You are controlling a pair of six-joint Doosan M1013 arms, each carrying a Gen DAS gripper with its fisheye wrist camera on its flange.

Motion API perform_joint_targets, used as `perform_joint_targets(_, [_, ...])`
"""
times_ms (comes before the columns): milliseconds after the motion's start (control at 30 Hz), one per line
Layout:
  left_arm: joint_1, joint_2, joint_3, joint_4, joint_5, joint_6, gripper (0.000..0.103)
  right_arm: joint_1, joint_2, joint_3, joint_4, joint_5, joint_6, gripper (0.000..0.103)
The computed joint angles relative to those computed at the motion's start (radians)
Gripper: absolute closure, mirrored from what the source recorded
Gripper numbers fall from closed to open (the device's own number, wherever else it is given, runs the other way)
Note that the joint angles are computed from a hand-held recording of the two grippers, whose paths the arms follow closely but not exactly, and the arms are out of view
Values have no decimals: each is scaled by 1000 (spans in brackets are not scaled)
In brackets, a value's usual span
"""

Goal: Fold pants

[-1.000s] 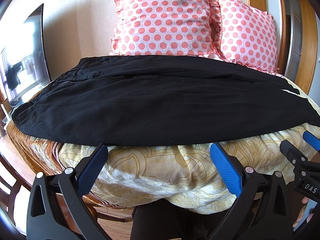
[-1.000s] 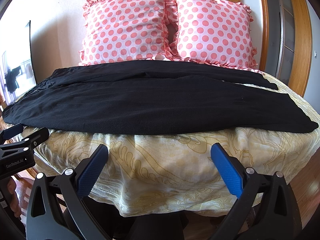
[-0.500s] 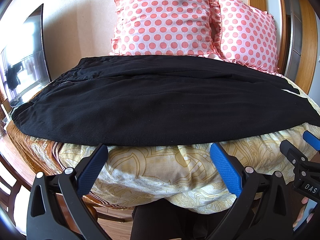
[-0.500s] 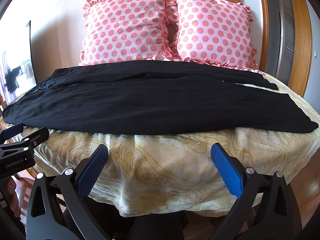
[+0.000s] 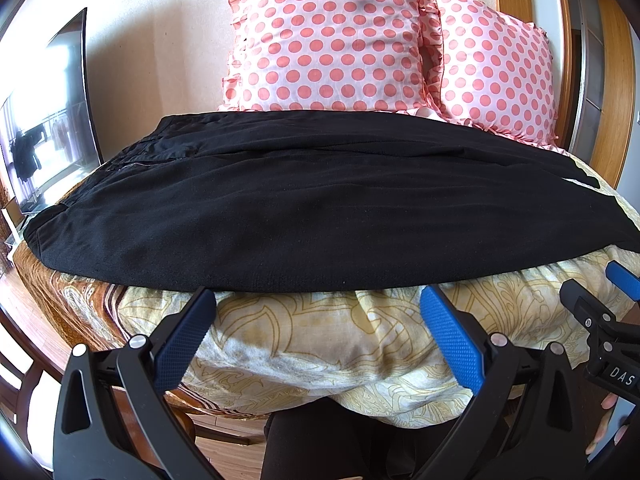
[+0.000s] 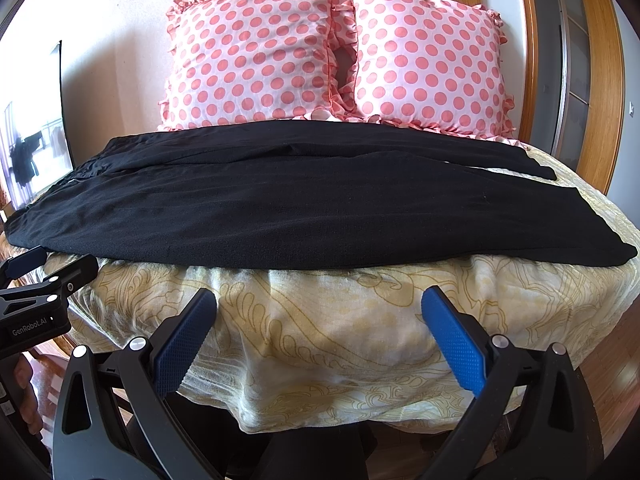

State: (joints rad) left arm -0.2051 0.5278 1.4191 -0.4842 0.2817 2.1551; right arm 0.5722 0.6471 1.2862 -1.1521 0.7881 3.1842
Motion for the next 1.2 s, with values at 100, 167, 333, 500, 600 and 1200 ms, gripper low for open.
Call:
perform_joint_targets(100, [0,0,0,0,0,0,2,0,0,0,0,0,0,1])
perform_joint_targets(167, [0,0,0,0,0,0,2,0,0,0,0,-1,0,1])
perform_joint_targets(333, [0,0,0,0,0,0,2,-1,0,2,-2,-1,2,1])
perform_joint_targets(500, [0,0,0,-5,2,8,2,-2,-3,8,-1,-8,0,1])
perform_joint_targets(600, [6,0,-4,-50,21,66,2,-12,-15,17,38,-52,-48,1])
perform_joint_targets(1200, [59,63,-212,-287,143,209,2,-321,-2,-286,436,201,-292,1])
